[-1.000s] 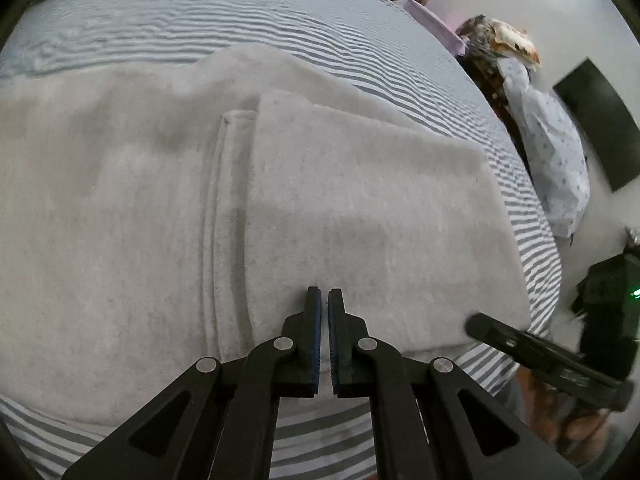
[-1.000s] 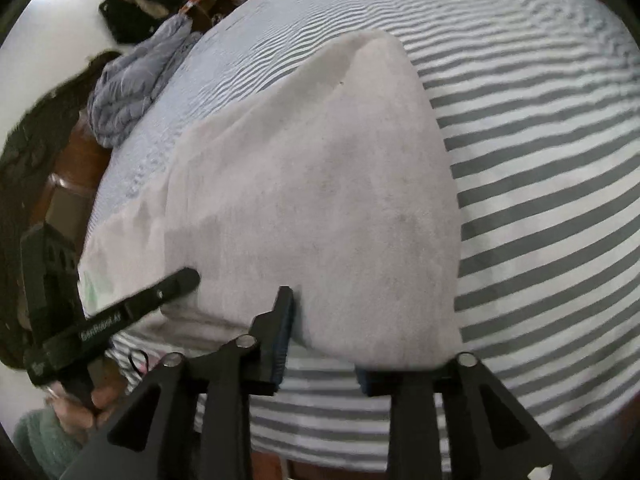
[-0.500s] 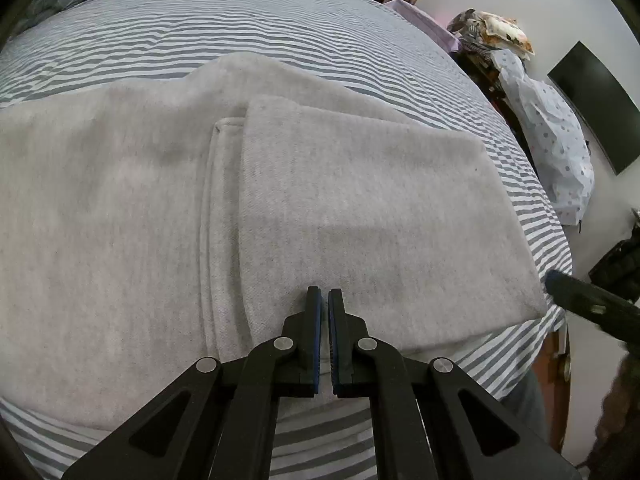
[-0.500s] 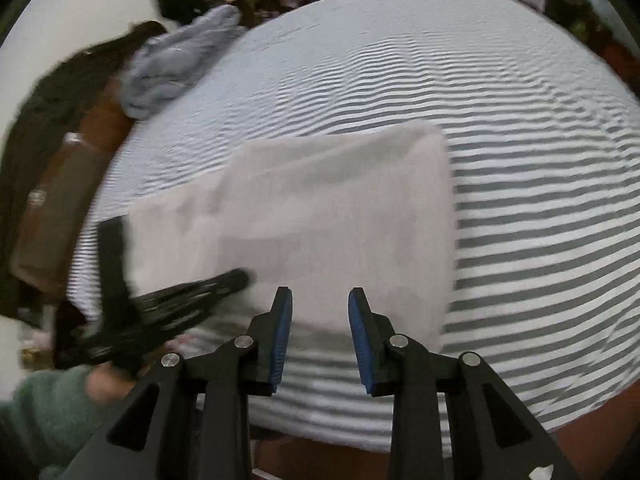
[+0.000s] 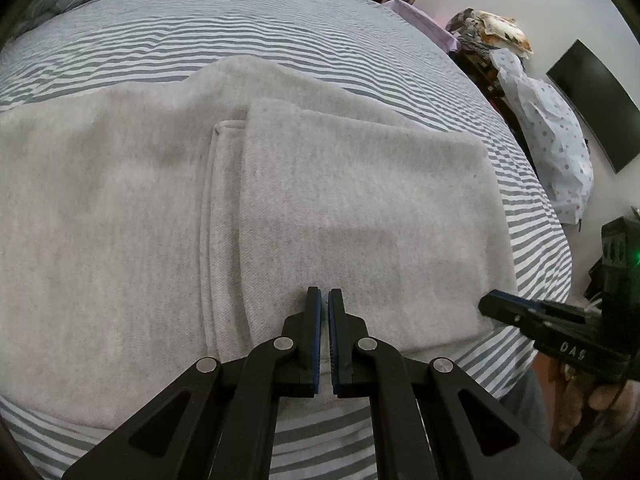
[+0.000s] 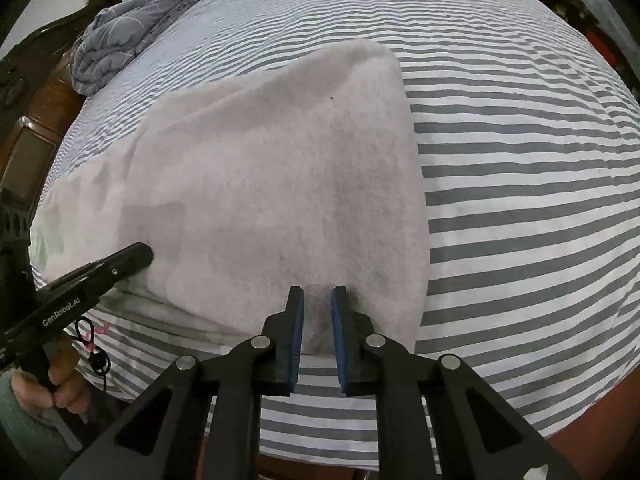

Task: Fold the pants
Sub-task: 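Grasp the pants end with the left gripper and lift it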

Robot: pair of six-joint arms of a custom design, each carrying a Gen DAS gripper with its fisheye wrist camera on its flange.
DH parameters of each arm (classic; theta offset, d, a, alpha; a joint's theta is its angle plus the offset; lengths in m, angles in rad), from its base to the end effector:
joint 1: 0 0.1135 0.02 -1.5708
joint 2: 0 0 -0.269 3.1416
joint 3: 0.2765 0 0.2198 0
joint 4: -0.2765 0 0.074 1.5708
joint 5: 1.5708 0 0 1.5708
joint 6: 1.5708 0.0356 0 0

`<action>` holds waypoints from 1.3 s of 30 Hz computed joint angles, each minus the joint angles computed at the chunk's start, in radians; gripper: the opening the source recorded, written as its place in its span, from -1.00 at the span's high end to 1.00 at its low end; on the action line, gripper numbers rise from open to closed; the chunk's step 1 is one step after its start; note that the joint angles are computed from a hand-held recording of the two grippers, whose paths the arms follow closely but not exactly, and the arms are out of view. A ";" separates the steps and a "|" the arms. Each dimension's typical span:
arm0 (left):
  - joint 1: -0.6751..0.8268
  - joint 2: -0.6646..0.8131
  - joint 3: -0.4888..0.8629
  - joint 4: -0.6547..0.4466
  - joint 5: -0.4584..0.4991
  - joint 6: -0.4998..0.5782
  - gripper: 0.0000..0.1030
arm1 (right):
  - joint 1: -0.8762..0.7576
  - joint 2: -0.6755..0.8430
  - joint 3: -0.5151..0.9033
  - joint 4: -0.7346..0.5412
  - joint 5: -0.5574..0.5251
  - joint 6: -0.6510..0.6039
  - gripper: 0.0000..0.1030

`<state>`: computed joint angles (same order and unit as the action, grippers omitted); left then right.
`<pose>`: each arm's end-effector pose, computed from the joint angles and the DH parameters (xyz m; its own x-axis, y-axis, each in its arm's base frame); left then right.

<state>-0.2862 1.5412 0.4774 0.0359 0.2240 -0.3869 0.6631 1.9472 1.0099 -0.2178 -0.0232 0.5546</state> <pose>0.2120 -0.0706 0.1336 -0.9061 -0.1168 -0.4067 0.0470 0.9274 -0.3711 0.2648 0.2079 0.1285 -0.9409 -0.0669 -0.3321 -0.1498 0.9614 0.2307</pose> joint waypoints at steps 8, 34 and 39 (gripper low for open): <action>-0.010 -0.168 0.031 -0.193 -0.108 -0.024 0.64 | 0.038 0.004 0.056 -0.048 0.022 0.025 0.31; 1.470 -0.173 -0.007 -0.540 0.475 0.622 0.30 | 0.239 0.183 0.451 -0.183 0.001 0.033 0.26; 1.622 0.031 0.036 -0.550 0.574 0.686 0.08 | 0.264 0.229 0.517 -0.222 0.000 0.034 0.22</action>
